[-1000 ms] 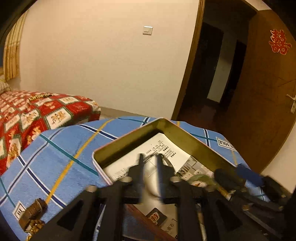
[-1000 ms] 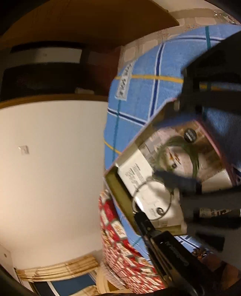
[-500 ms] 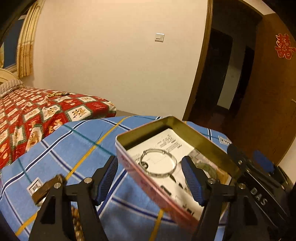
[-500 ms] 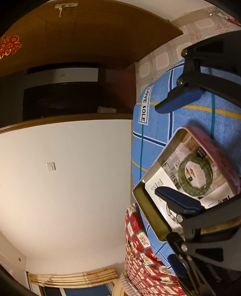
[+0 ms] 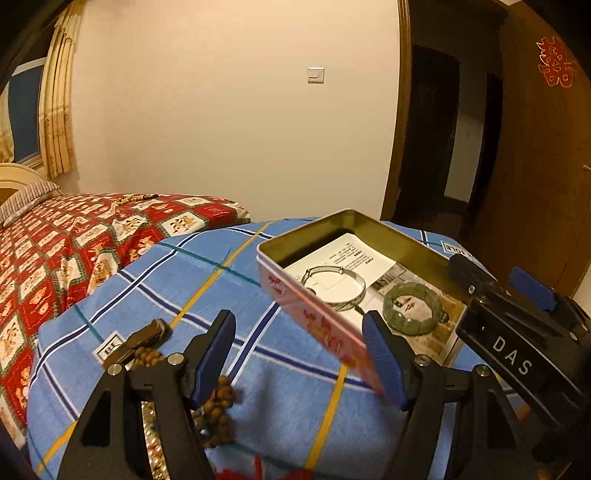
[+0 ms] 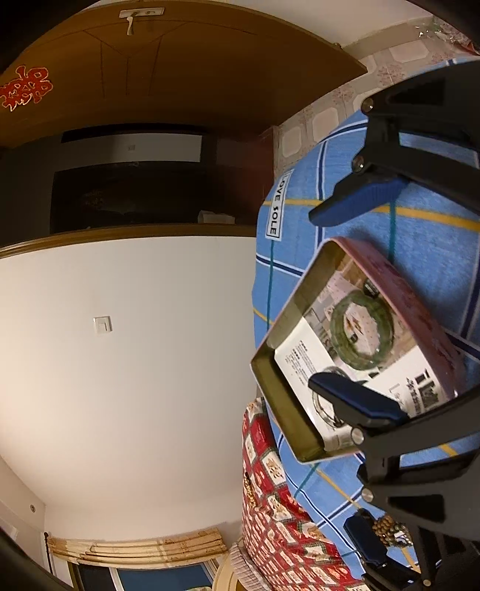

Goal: Organize jewelry
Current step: 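Withdraw both tools from the tin back toward the jewelry pile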

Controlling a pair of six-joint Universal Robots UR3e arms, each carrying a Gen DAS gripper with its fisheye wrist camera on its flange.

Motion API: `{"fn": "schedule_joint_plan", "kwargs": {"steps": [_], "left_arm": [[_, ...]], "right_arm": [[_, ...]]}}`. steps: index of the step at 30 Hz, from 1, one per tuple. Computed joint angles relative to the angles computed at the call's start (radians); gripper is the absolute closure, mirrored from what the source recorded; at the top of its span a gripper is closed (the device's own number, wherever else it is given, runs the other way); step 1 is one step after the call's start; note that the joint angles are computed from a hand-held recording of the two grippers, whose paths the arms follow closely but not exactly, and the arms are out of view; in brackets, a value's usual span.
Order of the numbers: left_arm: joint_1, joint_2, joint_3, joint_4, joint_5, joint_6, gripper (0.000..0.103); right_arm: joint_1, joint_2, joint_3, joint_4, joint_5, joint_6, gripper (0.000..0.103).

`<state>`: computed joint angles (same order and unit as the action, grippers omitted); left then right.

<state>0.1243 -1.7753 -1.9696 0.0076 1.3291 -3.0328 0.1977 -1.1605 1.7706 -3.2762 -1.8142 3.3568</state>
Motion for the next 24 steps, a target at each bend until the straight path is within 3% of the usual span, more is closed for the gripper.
{"fn": "schedule_joint_plan", "kwargs": {"steps": [24], "left_arm": [[0.167, 0.250, -0.274, -0.004, -0.114, 0.089, 0.032]], "right_arm": [[0.145, -0.046, 0.069, -0.006, -0.157, 0.025, 0.019]]}}
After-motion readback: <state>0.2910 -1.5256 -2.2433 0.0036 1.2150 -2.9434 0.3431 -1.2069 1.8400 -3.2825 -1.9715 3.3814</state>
